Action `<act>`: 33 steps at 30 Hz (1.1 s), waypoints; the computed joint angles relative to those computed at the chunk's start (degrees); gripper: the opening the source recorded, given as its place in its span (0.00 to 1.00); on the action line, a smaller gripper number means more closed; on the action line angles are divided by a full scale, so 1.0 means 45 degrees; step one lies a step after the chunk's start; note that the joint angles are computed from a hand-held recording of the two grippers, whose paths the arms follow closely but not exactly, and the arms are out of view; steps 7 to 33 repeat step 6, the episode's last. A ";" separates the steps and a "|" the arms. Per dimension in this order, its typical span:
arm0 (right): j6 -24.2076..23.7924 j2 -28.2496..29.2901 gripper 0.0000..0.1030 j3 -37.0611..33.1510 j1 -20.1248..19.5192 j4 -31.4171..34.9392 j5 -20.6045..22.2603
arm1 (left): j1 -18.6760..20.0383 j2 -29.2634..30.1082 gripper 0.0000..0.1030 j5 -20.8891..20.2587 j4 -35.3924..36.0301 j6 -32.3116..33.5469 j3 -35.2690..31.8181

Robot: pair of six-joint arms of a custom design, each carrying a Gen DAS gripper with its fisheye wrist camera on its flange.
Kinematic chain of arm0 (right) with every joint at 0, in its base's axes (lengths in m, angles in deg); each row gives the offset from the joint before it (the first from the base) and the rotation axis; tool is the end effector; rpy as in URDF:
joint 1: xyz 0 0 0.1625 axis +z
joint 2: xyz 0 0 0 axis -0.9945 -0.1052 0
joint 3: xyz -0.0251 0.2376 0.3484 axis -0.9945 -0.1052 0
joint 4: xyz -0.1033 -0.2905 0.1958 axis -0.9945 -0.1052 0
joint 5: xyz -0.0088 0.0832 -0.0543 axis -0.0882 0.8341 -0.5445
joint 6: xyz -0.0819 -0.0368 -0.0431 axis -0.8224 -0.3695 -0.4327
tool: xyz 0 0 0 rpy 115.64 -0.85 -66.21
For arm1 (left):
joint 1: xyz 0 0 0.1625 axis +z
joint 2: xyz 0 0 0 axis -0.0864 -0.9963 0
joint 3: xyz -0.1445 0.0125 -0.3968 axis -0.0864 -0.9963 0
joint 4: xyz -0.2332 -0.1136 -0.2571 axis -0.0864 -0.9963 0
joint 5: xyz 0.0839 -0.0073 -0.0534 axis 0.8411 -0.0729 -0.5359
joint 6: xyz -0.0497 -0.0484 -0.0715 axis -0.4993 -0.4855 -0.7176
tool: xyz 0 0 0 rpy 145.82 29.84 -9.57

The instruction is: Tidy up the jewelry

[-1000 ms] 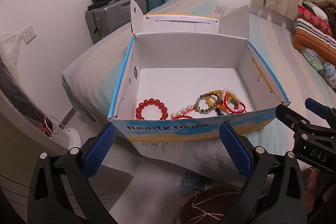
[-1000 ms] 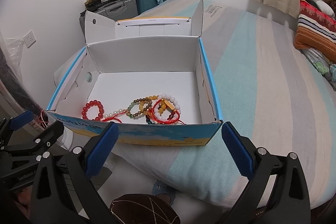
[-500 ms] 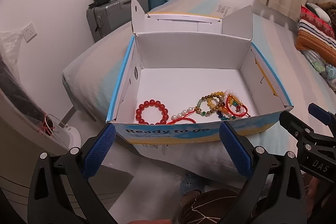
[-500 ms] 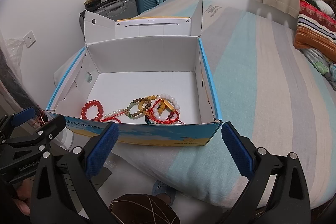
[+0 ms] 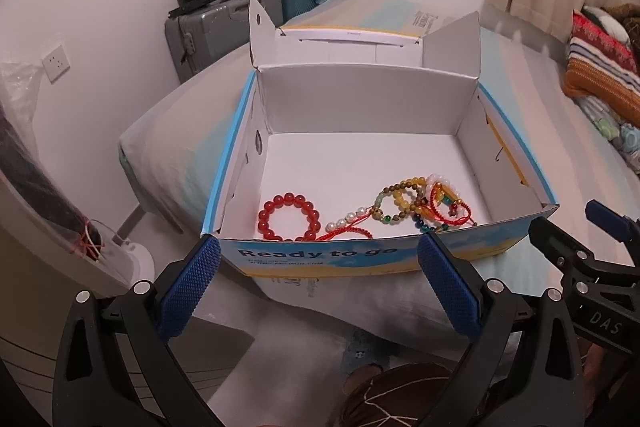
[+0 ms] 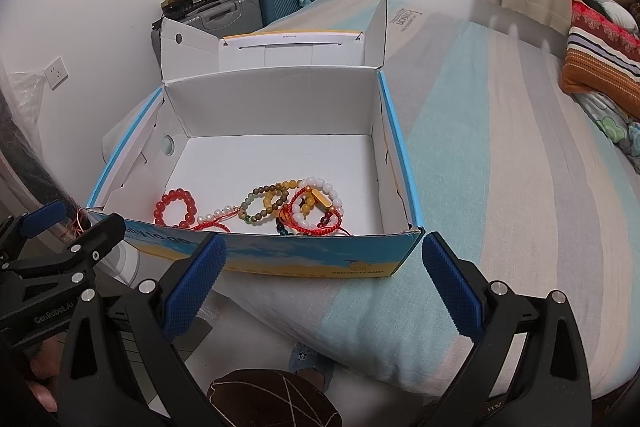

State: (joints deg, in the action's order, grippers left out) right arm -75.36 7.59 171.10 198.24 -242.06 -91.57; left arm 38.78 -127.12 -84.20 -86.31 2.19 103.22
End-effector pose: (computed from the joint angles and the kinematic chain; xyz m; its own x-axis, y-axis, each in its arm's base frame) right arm 0.3578 -0.5997 0.2650 -0.6878 -0.3800 0.6185 -0.6534 0.6954 -0.2992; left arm -0.3654 -0.5131 0.2774 -0.6302 -0.3588 -0.6886 0.2872 0.7162 -0.6361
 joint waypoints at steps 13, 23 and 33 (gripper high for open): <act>-0.0017 -0.0008 0.92 -0.0015 -0.0013 0.0049 -0.0007 | -0.0032 -0.0052 0.94 -0.0057 -0.0291 0.0069 0.0101; -0.0017 -0.0008 0.92 -0.0015 -0.0013 0.0049 -0.0007 | -0.0032 -0.0052 0.94 -0.0057 -0.0291 0.0069 0.0101; -0.0017 -0.0008 0.92 -0.0015 -0.0013 0.0049 -0.0007 | -0.0032 -0.0052 0.94 -0.0057 -0.0291 0.0069 0.0101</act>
